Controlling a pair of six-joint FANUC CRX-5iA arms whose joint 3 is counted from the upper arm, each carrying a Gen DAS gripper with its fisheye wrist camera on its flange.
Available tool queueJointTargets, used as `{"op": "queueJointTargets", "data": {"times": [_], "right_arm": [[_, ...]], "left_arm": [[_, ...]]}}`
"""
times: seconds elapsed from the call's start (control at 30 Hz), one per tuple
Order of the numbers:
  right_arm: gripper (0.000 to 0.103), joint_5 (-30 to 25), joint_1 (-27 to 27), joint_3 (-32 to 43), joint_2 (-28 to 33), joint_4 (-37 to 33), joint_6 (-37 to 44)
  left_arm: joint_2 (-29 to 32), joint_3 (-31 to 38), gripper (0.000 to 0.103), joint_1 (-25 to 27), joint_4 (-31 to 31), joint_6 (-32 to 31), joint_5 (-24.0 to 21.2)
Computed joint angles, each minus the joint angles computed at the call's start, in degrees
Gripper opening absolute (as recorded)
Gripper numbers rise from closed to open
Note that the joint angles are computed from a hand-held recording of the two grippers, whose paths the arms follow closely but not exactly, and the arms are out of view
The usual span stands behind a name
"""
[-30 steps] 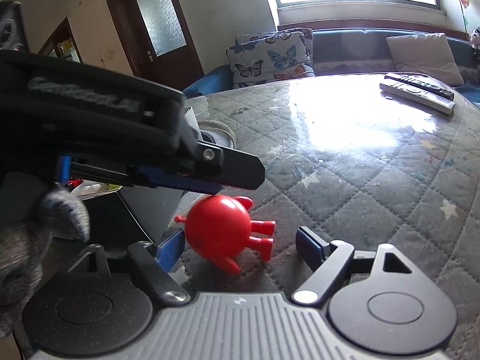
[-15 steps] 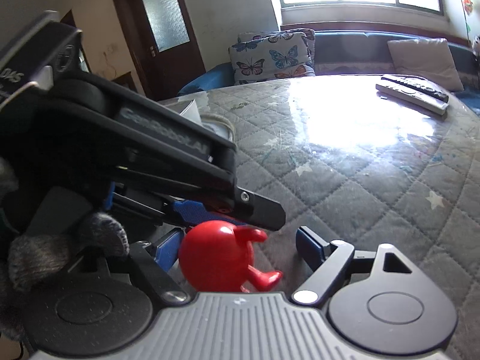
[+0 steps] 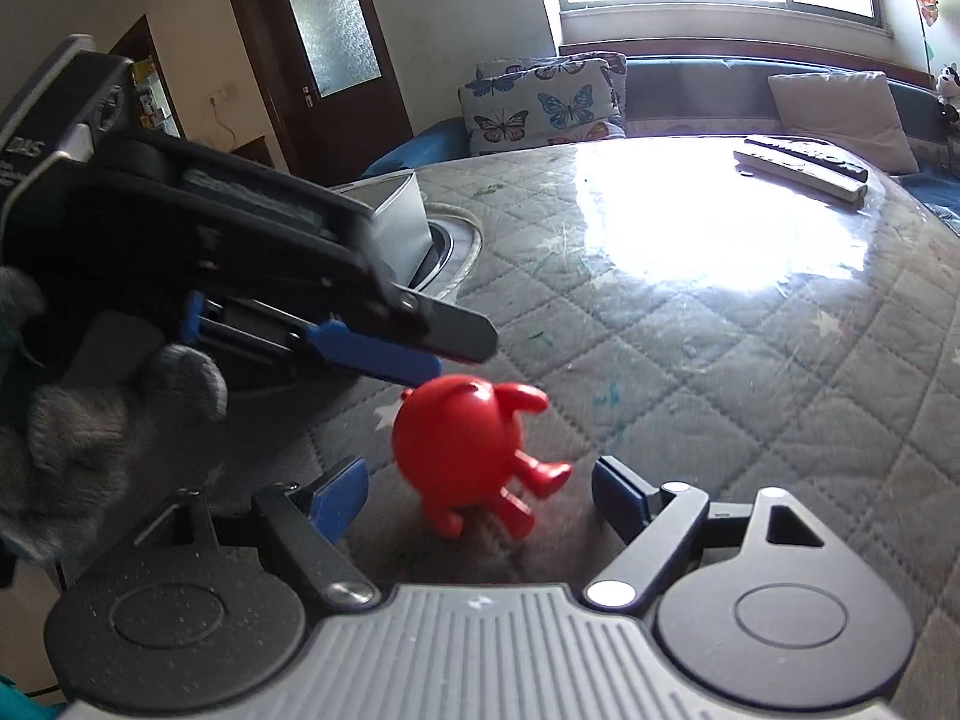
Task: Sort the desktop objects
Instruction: 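Close the left tool on the red toy while the right tool grips it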
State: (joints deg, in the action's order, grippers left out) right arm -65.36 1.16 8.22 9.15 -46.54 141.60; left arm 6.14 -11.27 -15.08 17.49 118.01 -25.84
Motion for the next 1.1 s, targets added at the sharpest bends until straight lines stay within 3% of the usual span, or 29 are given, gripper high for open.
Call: {"op": "queueJointTargets", "data": {"times": [0.23, 0.33, 0.53, 0.63, 0.8, 1.1], "right_arm": [[0.084, 1.9, 1.0, -0.6, -0.8, 0.3, -0.7], [0.084, 2.8, 1.8, -0.5, -0.6, 0.9, -1.1], [0.084, 3.4, 2.5, -0.2, -0.3, 1.0, -2.1], [0.084, 4.4, 2.9, -0.1, -0.2, 1.2, -2.6], [0.084, 7.2, 4.0, -0.1, -0.1, 2.5, -2.7], [0.084, 5.6, 4.9, 2.3, 1.9, 3.0, -1.1]], "left_arm": [[-3.3, -4.7, 0.039, -0.3, 1.6, 1.4, 2.9], [-3.9, -7.5, 0.039, -0.1, 7.5, -1.9, 5.3], [-2.7, -6.5, 0.039, 0.0, 8.4, -3.7, 6.5], [-1.6, -6.6, 0.04, 0.1, 12.1, -7.7, 6.9], [-0.3, -6.8, 0.04, -0.1, 14.1, -8.6, 7.9], [0.6, -7.1, 0.041, 0.2, 16.6, -9.1, 9.1]]}}
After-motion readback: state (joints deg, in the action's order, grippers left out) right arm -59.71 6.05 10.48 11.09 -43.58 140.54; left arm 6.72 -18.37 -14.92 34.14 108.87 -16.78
